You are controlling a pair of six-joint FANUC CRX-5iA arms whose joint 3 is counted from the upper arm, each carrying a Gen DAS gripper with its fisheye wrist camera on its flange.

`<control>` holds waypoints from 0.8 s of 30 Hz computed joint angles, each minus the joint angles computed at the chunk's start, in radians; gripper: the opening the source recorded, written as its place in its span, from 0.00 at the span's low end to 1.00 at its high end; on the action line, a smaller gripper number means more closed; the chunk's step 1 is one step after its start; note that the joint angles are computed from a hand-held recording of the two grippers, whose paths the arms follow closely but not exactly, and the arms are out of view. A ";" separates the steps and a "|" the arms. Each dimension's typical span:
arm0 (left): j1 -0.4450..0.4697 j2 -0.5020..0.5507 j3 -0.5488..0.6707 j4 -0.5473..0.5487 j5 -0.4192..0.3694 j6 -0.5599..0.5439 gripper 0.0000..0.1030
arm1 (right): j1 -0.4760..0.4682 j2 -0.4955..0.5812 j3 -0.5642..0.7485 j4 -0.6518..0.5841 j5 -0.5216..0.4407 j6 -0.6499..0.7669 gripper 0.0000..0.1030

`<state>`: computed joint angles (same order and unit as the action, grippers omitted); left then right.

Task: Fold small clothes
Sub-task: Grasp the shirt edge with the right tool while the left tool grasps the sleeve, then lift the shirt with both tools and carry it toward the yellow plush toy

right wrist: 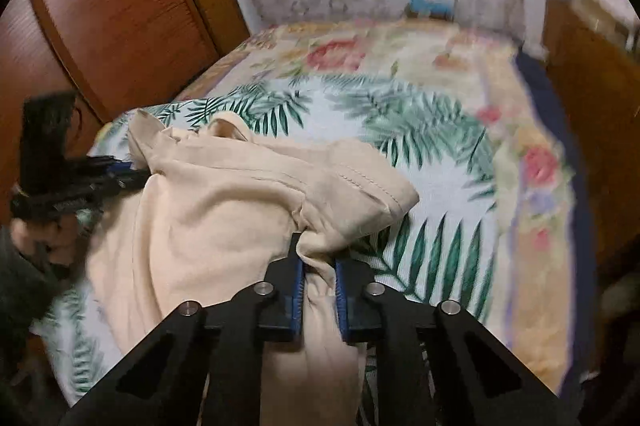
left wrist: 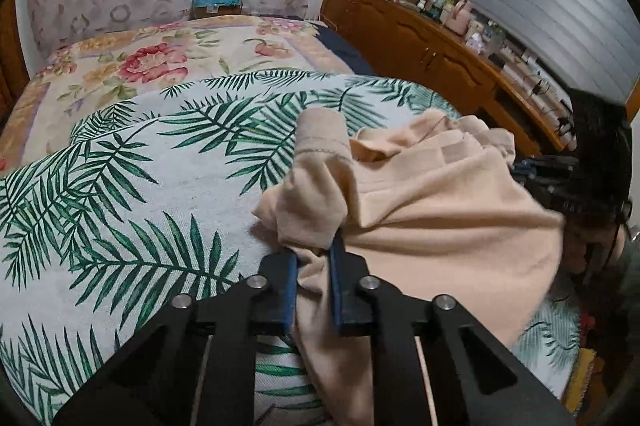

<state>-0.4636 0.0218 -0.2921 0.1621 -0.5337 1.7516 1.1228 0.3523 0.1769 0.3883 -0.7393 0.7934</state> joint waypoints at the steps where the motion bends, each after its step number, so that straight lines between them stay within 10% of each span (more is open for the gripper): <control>1: 0.000 -0.014 -0.012 0.009 0.012 -0.011 0.12 | 0.014 -0.002 -0.011 0.046 0.000 -0.026 0.12; 11: -0.022 -0.302 -0.160 -0.028 0.100 0.048 0.10 | 0.098 -0.063 -0.114 0.465 0.055 -0.324 0.11; 19: 0.055 -0.576 -0.286 -0.146 0.035 0.179 0.10 | 0.139 0.031 0.042 0.451 0.081 -0.214 0.10; 24: 0.167 -0.749 -0.378 -0.179 -0.049 0.220 0.10 | 0.149 0.231 0.367 0.276 0.059 0.054 0.10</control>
